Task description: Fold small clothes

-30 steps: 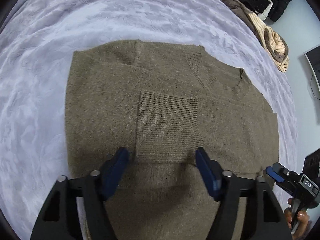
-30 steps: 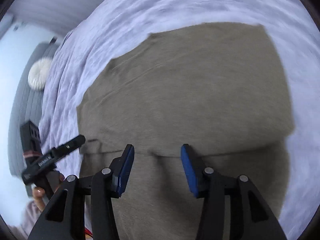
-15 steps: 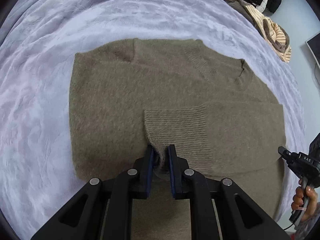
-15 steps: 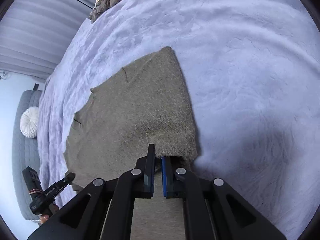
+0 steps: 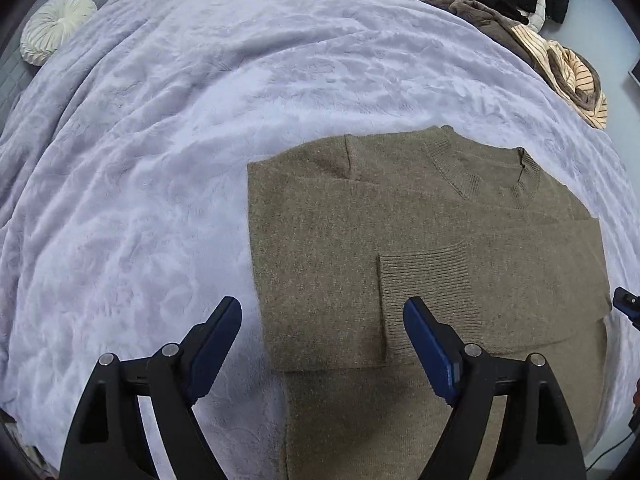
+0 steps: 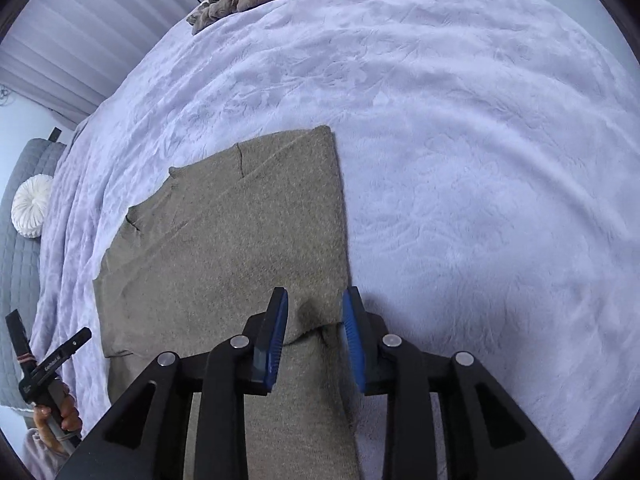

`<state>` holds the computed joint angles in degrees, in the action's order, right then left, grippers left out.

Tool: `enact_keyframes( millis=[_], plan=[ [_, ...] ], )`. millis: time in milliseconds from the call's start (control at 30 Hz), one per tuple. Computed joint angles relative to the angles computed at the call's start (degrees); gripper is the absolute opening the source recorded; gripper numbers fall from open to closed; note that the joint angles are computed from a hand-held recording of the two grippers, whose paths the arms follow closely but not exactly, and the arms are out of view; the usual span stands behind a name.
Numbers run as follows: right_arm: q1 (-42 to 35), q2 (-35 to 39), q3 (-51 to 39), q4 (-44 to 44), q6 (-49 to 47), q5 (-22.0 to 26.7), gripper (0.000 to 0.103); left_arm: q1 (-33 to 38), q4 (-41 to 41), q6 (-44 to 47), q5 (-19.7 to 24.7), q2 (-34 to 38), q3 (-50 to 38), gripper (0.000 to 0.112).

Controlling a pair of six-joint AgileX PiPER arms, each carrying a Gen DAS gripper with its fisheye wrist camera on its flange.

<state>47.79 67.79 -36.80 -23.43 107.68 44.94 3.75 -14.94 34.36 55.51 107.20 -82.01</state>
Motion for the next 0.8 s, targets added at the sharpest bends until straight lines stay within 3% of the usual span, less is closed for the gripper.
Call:
enact_keyframes(
  millis=[167, 200, 233, 267, 367, 433, 533, 633, 700, 800],
  plan=[
    [-9.7, -1.7, 10.0, 11.2, -11.0, -18.5, 0.042, 2.8, -1.4, -1.8, 9.3, 10.9, -10.0, 0.081],
    [-11.0, -1.8, 12.1, 13.6, -12.6, -22.1, 0.041, 2.9, -1.0, -2.6, 9.5, 11.8, -10.6, 0.063],
    [-11.6, -2.8, 14.0, 14.4, -11.9, -24.9, 0.039, 2.5, 0.2, -3.0, 8.9, 11.7, -10.4, 0.026],
    [-11.3, -3.5, 14.4, 13.3, -10.1, -25.4, 0.019, 2.1, 1.2, -3.0, 8.9, 11.5, -10.3, 0.015],
    [-7.9, -5.4, 11.0, 7.3, -7.0, -19.4, 0.017, 2.4, -0.3, 0.3, 5.9, 8.4, -6.9, 0.013],
    [-7.9, -3.9, 8.6, 9.5, -12.9, -15.5, 0.017, 1.7, 1.4, 0.7, 3.3, 7.9, -5.0, 0.013],
    [-11.1, 0.2, 9.9, 15.7, -20.7, -18.6, 0.017, 0.9, 3.3, -0.2, 0.7, 8.3, -3.4, 0.013],
    [-9.1, 1.0, 10.0, 11.2, -13.8, -18.6, 0.017, 0.3, 5.0, -0.8, -1.3, 6.2, -1.3, 0.013],
    [-7.2, 0.5, 8.8, 9.4, -10.6, -15.4, 0.019, 0.6, 5.4, -0.3, -1.6, 4.6, -0.2, 0.013],
    [-1.5, 0.6, 3.1, 6.1, -4.9, -3.6, 0.02, 1.9, 4.2, 1.2, 0.3, 2.1, 0.1, 0.013]
  ],
)
